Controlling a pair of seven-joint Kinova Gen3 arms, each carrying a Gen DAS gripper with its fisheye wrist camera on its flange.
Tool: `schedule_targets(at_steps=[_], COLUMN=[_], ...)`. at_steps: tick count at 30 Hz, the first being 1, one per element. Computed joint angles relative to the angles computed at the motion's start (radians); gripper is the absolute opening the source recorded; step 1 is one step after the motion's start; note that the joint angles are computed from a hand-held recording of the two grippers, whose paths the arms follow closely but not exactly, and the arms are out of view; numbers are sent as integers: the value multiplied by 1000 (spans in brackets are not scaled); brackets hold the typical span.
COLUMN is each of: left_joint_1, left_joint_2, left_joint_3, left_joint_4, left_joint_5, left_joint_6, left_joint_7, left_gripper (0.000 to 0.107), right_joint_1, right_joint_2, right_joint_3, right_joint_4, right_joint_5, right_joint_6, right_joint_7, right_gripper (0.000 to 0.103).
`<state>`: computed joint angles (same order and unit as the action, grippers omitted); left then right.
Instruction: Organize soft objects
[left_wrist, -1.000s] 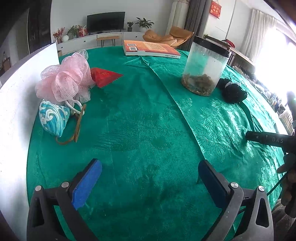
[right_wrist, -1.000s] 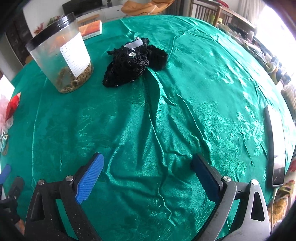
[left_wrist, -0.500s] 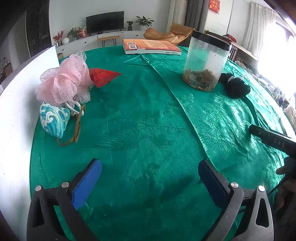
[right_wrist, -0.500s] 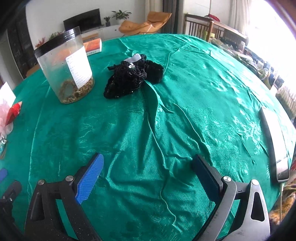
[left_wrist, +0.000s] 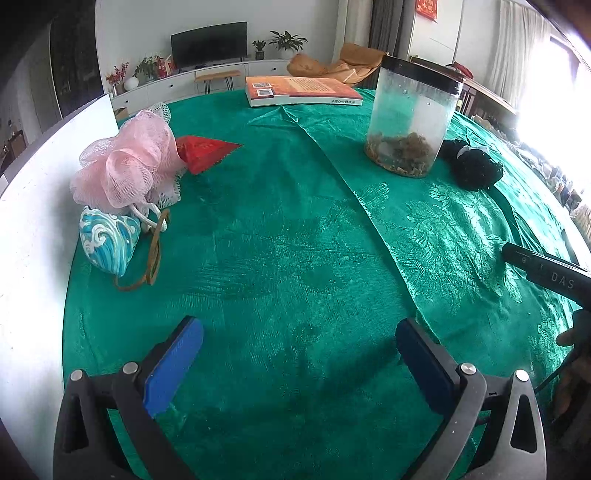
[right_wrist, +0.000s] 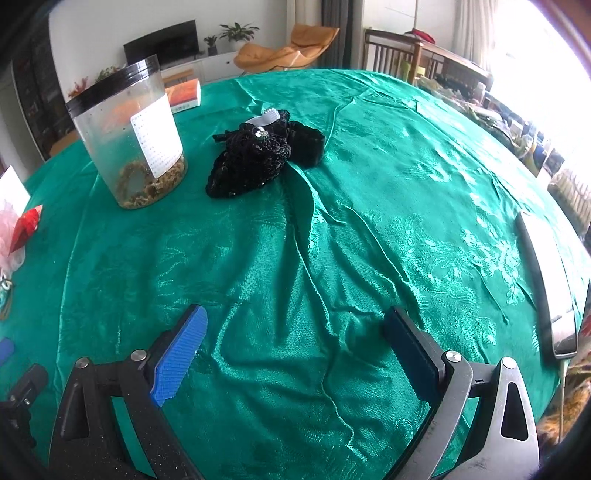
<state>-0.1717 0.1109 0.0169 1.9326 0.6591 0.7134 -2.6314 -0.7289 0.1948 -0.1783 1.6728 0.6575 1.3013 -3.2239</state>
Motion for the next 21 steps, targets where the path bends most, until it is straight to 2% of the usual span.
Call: schedule_targets(at_steps=[11, 21], left_joint_1=[12, 5], left_joint_2=[-3, 0], left_joint_3=[3, 2], left_joint_4=[2, 2], left_joint_5=[-26, -9], left_joint_6=[-17, -8], left_joint_7=[21, 7], left_gripper=[103, 103], right_joint_1=[1, 5], right_joint_2=[0, -3], right_joint_3=[0, 1], right_joint_4=[0, 2], right_joint_5=[-1, -1], right_joint_6=[1, -1], right_joint_7=[1, 4], right_gripper=[98, 98])
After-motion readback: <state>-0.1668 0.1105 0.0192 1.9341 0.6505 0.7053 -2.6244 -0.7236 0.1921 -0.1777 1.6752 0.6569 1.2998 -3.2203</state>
